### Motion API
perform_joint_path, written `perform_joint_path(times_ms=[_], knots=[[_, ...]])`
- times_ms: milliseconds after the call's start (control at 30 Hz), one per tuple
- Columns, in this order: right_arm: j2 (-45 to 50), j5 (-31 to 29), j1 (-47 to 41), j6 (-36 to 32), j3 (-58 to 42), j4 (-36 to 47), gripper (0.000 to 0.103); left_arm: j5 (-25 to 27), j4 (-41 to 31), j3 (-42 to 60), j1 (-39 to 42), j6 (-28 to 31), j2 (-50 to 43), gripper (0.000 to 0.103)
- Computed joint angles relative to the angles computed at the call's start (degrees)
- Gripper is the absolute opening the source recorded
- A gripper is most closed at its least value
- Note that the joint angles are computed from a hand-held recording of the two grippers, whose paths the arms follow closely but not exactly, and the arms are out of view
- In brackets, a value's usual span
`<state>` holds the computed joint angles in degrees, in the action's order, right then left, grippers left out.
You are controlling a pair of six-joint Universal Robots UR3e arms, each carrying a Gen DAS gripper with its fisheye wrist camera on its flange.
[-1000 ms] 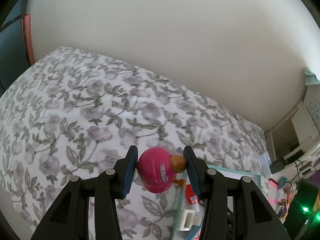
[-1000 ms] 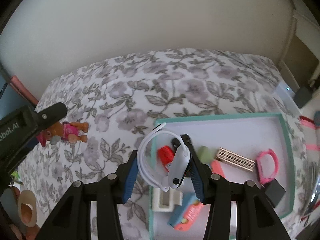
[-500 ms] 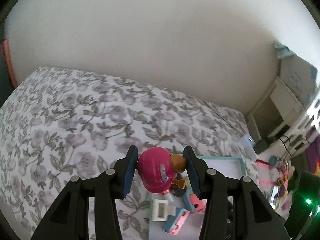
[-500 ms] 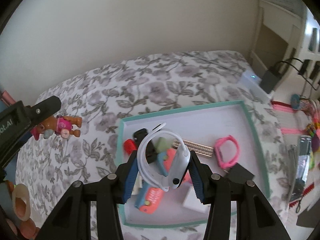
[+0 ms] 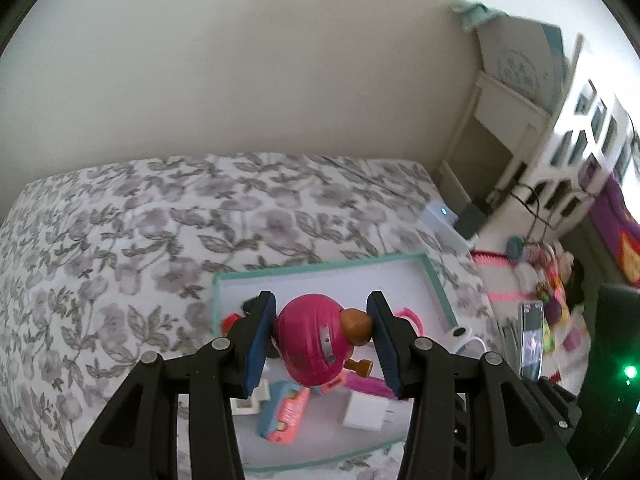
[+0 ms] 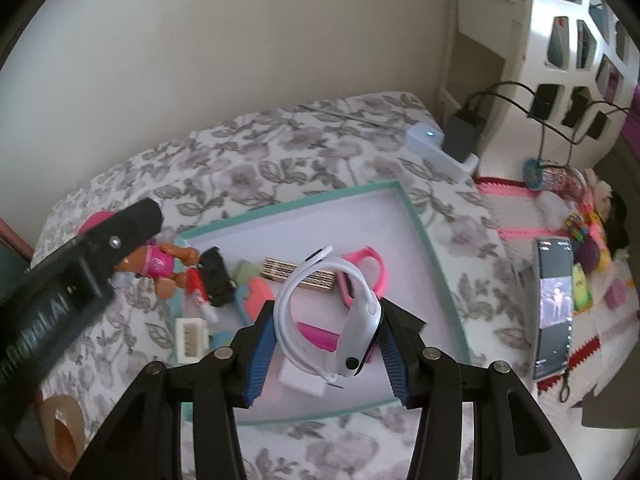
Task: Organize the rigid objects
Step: 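Lift and carry the white band and pink puppy over the tray with both tools, then lower the white band and pink puppy into the tray and open both tools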
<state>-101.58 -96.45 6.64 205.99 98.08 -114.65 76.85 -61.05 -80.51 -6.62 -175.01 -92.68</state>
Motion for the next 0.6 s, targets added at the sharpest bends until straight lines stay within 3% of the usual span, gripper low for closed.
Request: perform_joint_path(times_ms=[600], knots=[[0.61,2.72,-5.09,-4.12,5.87,1.42,0.052,0.75,-4.41,0.34,-1.78,-1.26,-5.66,0.049]])
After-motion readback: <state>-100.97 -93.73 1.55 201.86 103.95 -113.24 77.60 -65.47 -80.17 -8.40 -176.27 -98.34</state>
